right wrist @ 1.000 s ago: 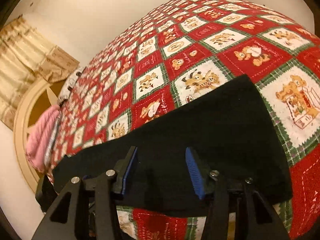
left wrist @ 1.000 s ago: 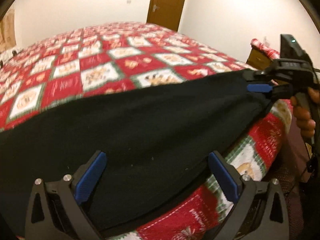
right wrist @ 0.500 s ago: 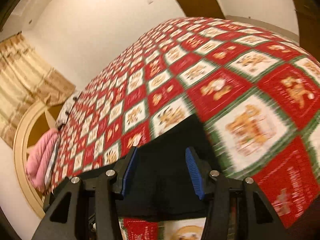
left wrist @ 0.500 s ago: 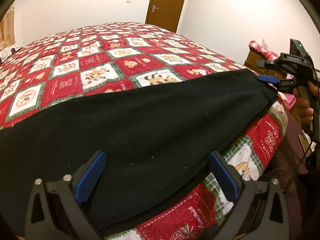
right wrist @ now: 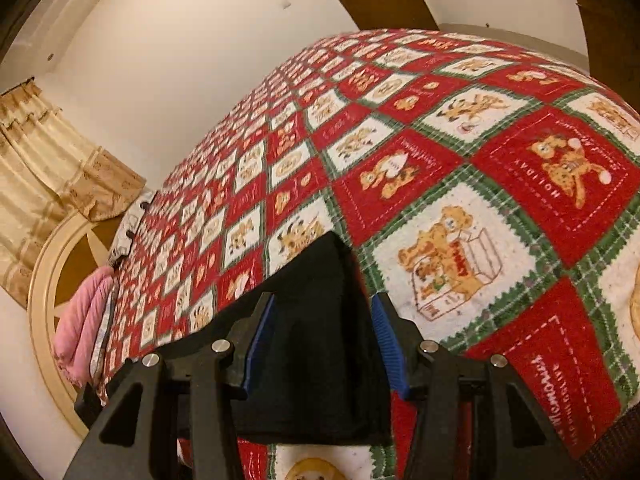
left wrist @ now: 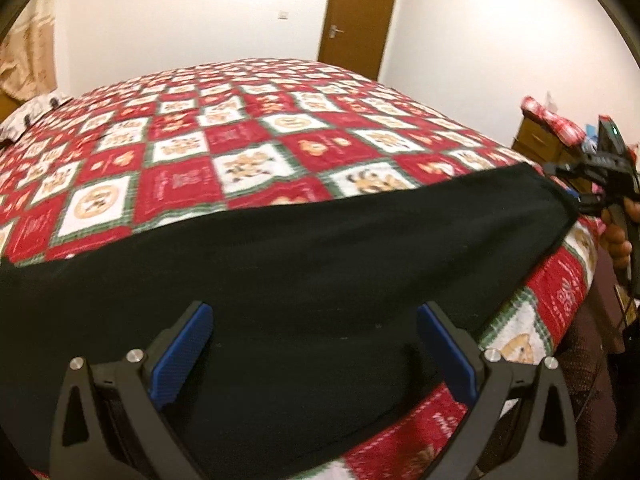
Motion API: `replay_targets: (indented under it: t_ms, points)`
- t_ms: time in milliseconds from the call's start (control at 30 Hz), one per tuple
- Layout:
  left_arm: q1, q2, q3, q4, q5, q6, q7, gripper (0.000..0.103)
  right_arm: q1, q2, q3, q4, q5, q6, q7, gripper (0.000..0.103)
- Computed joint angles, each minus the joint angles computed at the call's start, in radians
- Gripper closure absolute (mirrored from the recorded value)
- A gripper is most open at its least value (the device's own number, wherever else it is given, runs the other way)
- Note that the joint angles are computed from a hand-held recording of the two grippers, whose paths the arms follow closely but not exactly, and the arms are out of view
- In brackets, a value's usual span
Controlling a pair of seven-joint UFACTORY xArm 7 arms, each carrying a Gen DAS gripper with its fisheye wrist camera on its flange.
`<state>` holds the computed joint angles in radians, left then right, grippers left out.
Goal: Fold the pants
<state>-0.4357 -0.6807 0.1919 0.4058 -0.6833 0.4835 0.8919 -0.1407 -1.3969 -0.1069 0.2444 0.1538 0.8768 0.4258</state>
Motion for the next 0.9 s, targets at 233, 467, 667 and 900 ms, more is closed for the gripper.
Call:
replay_targets:
  t_ms: [233,467,667,900]
  points:
    - [0.020,0.018,0.039,0.018,-0.022,-0.024,0.024,0.000,-0.022,-0.016,-0.061,0.050,-0.003,0.130,-0.025,0.054]
    - [0.051,0.050,0.042,0.030,-0.039,-0.023,0.026,0.000,-0.039,-0.058,-0.104,0.075,0.023,0.242,-0.065,0.054]
    - [0.069,0.044,0.035,0.027,-0.038,-0.027,0.032,0.000,-0.041,-0.075,-0.138,0.057,0.061,0.250,-0.098,0.054]
    - [0.091,0.061,0.042,0.034,-0.041,0.000,0.035,0.000,-0.044,-0.089,-0.180,0.004,0.154,0.191,-0.134,0.058]
